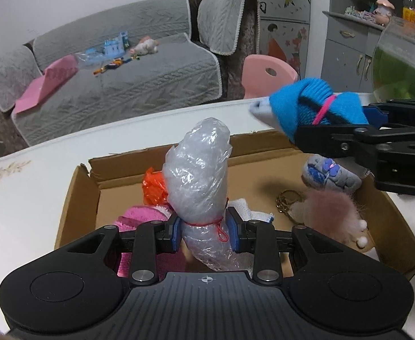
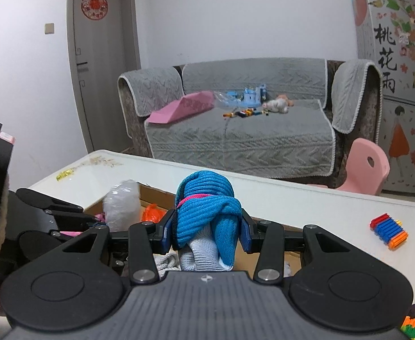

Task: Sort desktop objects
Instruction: 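Carry both held items over the cardboard tray and open both tools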

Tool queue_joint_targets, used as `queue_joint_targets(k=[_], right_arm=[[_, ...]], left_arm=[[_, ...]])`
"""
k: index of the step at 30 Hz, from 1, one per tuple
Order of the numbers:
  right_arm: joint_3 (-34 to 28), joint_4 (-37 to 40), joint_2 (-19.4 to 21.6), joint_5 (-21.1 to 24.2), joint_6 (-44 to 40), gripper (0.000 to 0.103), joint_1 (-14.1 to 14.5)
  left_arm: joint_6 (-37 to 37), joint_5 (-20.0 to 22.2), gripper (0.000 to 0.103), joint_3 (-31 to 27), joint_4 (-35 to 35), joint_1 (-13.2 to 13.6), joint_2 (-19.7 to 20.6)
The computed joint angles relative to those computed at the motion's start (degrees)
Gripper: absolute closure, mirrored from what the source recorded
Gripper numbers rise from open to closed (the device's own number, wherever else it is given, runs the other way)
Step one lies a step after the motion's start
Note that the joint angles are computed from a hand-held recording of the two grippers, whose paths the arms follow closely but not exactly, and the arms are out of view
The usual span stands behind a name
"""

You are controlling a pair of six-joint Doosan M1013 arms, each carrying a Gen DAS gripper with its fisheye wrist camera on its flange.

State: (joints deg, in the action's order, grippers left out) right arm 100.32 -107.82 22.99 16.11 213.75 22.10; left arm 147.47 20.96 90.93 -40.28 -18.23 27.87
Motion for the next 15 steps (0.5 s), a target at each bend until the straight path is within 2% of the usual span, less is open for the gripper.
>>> queue_joint_targets(k=[5, 10, 13, 15], right_arm=[[-1.7, 13.1, 1.2, -0.1, -13.1, 0.062, -0.2], [-2.5, 19.3, 1.8, 0.2, -19.9, 0.062, 0.1], [-2.9, 25.3, 2.0, 0.1, -27.2, 0.062, 0.4], [-3.1, 28.5, 2.2, 0.8, -31.8, 0.062, 0.7]], left_arm=[[1.0, 0.6, 0.065, 0.0, -1.6, 0.2, 0.0], [1.8, -0.3, 0.065, 0.6, -1.8, 0.2, -0.1], [-0.5, -0.7, 0.063, 0.6, 0.4, 0.2, 0.0], [-1.5, 1.0, 0.062, 0.2, 1.4, 0.5, 0.3]])
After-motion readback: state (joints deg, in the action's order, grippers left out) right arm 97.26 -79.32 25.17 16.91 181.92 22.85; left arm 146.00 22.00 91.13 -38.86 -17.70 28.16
